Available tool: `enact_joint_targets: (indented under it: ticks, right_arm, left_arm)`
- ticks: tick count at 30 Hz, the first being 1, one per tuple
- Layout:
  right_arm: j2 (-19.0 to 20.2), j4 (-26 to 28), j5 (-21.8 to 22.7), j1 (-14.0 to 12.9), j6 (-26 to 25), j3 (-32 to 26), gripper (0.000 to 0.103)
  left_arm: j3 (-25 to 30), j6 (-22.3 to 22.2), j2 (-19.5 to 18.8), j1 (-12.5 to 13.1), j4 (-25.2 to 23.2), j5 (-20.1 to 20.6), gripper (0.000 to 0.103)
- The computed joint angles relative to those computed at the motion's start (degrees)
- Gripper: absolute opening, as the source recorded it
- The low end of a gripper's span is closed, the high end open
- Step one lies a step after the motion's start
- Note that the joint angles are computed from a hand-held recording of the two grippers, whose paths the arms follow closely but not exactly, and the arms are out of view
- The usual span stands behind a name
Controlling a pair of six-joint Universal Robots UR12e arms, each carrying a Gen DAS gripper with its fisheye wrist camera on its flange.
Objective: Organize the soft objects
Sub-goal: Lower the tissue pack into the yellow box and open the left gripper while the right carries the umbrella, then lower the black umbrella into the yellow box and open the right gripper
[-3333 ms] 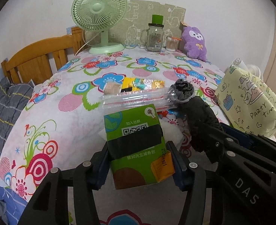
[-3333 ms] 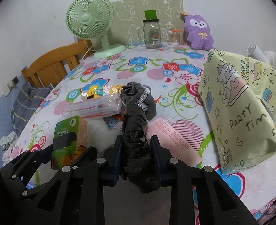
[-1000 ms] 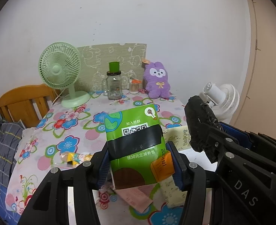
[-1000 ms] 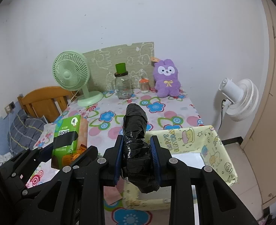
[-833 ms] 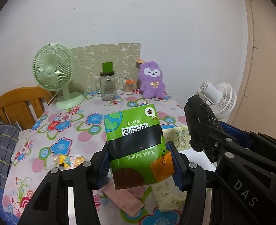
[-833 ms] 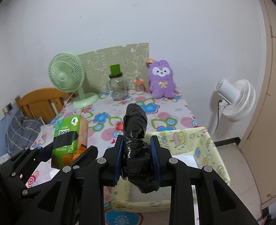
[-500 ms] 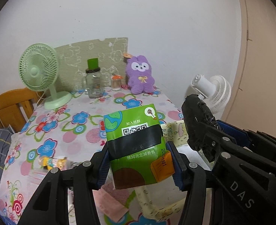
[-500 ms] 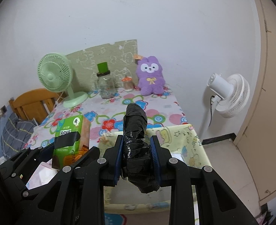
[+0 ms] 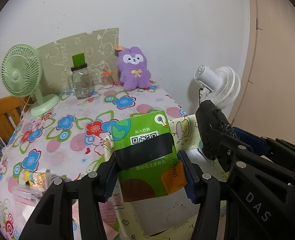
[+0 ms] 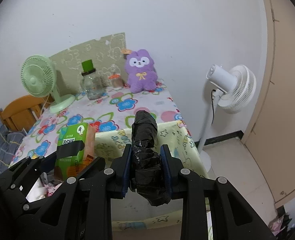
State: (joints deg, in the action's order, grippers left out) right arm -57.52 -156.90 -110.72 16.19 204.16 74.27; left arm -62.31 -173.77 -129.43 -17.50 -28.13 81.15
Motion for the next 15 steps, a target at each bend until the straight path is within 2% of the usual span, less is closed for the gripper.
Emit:
enact_joint_targets:
  ticks: [8,15]
  right_arm:
    - [0.62,2.79,-0.27,-0.69,2.13,-0.47,0.031]
    - [0.79,3.27,0.40,-1.09,3.24,-0.55,0.031]
  left_arm:
    - [2.66,-0.25,-1.48,-0.22,-5.65,-0.67,0.061]
    - [2.80,0.18,-1.39,-0.26,-6.71,-1.49,0.076]
